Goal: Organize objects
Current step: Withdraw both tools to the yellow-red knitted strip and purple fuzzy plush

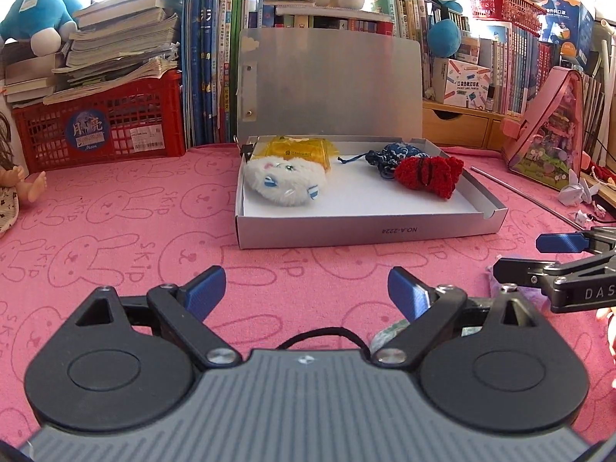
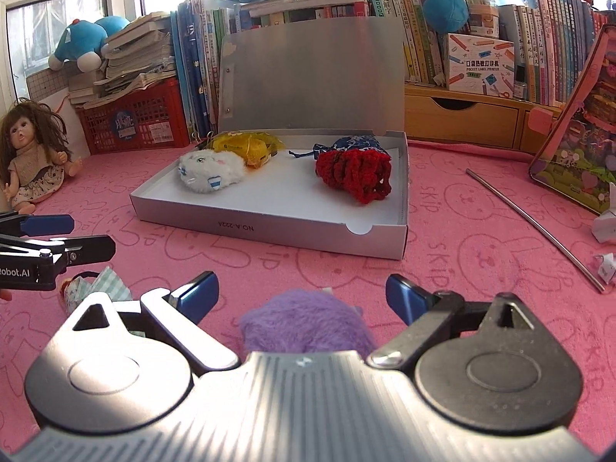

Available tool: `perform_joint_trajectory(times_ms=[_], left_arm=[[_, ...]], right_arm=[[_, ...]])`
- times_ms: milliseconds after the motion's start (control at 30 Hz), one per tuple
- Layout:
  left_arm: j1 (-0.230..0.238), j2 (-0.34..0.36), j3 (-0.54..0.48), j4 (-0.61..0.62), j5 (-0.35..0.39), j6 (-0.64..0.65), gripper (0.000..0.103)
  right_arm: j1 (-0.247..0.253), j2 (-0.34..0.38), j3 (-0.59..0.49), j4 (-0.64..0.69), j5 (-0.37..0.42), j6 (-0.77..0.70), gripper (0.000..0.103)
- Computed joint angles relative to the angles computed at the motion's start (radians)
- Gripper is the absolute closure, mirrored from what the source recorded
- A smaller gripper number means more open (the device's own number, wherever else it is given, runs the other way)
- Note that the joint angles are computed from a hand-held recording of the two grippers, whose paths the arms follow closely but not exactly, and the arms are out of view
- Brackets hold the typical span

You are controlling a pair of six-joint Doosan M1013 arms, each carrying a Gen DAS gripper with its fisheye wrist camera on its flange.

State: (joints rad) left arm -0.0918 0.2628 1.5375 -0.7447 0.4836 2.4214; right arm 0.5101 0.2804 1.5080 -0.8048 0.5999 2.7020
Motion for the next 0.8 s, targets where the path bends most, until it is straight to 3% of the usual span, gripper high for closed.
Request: perform_joint_trajectory(times_ms=[200, 400, 800], left_arm=[[0.015, -0.007, 0.019, -0.013, 0.012, -0.022, 0.009], [0.045, -0.024, 0.047, -0.119, 0.024, 0.068, 0.011], [0.051, -0.036, 0.079, -0.108, 0.045, 0.131, 0.011]], right_arm=[[0.008, -0.006, 0.015, -0.006, 0.019, -0.014, 0.005], [0.02, -0.006, 0.024, -0.046, 0.051, -0.002, 0.005], [0.04, -0.003, 0.035, -0.078, 0.078, -0.023, 0.004]])
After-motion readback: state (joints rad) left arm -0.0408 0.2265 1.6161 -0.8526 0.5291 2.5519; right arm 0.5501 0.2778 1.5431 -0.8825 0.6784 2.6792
